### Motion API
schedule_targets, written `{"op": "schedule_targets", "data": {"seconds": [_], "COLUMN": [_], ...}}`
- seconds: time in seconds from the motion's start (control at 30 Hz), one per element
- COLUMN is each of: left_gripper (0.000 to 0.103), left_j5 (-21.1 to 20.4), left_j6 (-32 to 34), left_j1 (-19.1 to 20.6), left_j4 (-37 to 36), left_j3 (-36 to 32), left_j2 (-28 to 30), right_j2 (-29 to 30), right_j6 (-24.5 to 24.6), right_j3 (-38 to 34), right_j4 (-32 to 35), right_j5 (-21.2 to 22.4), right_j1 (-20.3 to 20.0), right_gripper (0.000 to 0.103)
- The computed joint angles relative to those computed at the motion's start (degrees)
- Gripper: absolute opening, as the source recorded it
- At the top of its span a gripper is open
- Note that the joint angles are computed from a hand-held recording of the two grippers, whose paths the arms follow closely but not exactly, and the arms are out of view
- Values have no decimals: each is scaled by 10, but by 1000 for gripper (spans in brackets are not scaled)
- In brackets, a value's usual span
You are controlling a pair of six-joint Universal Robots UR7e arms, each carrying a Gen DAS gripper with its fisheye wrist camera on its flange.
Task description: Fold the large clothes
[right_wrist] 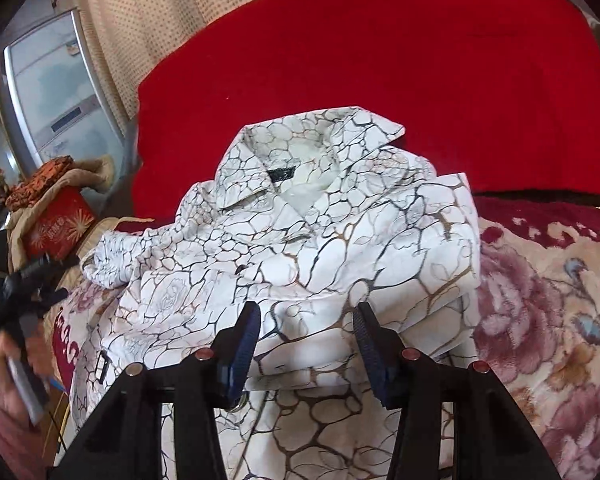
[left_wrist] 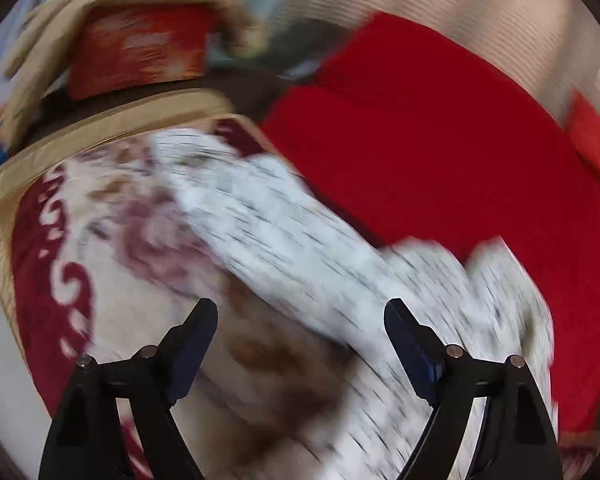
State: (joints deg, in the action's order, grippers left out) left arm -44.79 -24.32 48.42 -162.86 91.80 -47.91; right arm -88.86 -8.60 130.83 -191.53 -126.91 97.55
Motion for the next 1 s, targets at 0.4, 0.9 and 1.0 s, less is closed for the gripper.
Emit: {"op": "schedule_targets", "data": {"seconds": [0.4,0.9,1.0], "left_gripper": [86,4,4], "left_j5": [-156,-136,-135], "left_j6": [-73,135,219], "left_j1": [132,88,39], "left_j4": [3,-56,-102], "left_j3": [-143,-221,-190], "left_j2": [63,118,96], "right_j2": [14,20,8], "right_j6": [-9,-18,-12], "right_j3": [0,-1,4], "right_j4": [-11,-39,-62], "right_j5": [17,2,2], "right_j1": [-1,1,4], "right_gripper": [52,52,52]}}
